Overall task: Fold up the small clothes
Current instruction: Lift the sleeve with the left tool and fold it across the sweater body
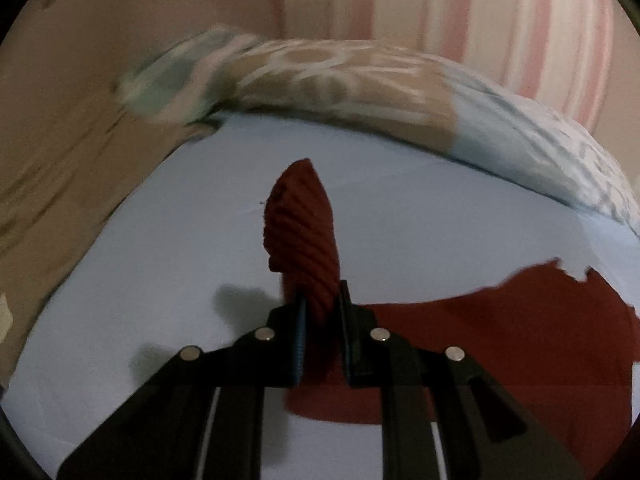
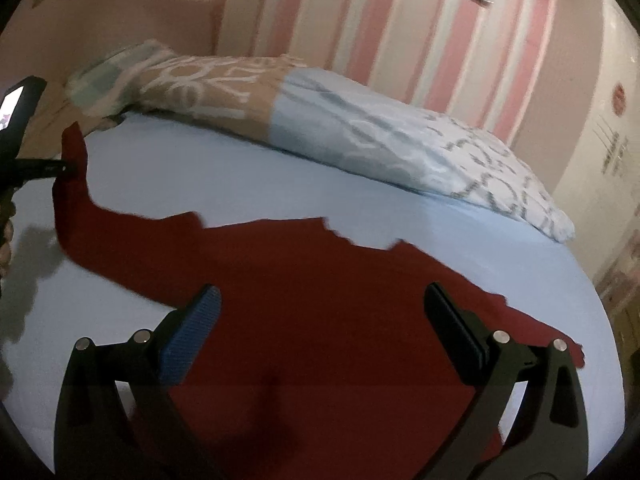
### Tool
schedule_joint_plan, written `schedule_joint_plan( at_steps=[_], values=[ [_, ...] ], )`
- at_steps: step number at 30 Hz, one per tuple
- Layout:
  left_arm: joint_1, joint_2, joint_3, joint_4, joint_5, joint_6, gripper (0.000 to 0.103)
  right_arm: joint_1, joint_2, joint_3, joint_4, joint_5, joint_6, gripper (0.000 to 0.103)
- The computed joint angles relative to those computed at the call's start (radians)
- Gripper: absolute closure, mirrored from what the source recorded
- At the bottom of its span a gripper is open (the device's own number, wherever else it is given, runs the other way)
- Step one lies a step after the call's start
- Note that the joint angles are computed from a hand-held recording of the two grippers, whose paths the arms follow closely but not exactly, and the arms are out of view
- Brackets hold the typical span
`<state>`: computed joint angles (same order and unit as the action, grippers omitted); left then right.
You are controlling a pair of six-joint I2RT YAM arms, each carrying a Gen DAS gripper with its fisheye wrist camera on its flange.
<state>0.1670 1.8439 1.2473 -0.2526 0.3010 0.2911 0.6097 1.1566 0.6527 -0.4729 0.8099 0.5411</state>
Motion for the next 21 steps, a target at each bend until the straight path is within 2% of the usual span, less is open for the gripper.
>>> schedule_joint_plan(
  at_steps=[4,7,10,13,14,16,21],
  values=[
    [-0.171,-0.103,-0.076,0.012,-0.044,-0.049,0.089,-0.110,-0.185,-0.072,-0.052,-0.012,-0.062,0.003],
    [-0.326,-0.139,-0.090,0.000,-0.088,-0.108,0.089,-0.264,-0.346,-0.139,-0.069,-0.085,-0.153,0.003],
    [-0.495,-0.144,-0.091,0.001,-0.159,-0.173,0.089,-0.472,-0.488,-0.199,-0.067,-0.213,-0.258,0.003],
    [-0.653,-0.095,-0.054,0.003,-0.227,-0.230,0.089,-0.719,-0.579,-0.241,-0.041,-0.396,-0.374,0.003],
    [-0.705,-0.066,-0.033,0.003,-0.249,-0.252,0.089,-0.819,-0.592,-0.255,-0.022,-0.472,-0.427,0.003],
    [-0.799,-0.022,-0.008,0.005,-0.292,-0.297,0.089,-0.937,-0.603,-0.272,0.000,-0.553,-0.495,0.003],
    [-0.962,0.126,0.103,-0.006,-0.328,-0.386,0.089,-1.320,-0.567,-0.326,0.088,-0.816,-0.690,0.003]
  ],
)
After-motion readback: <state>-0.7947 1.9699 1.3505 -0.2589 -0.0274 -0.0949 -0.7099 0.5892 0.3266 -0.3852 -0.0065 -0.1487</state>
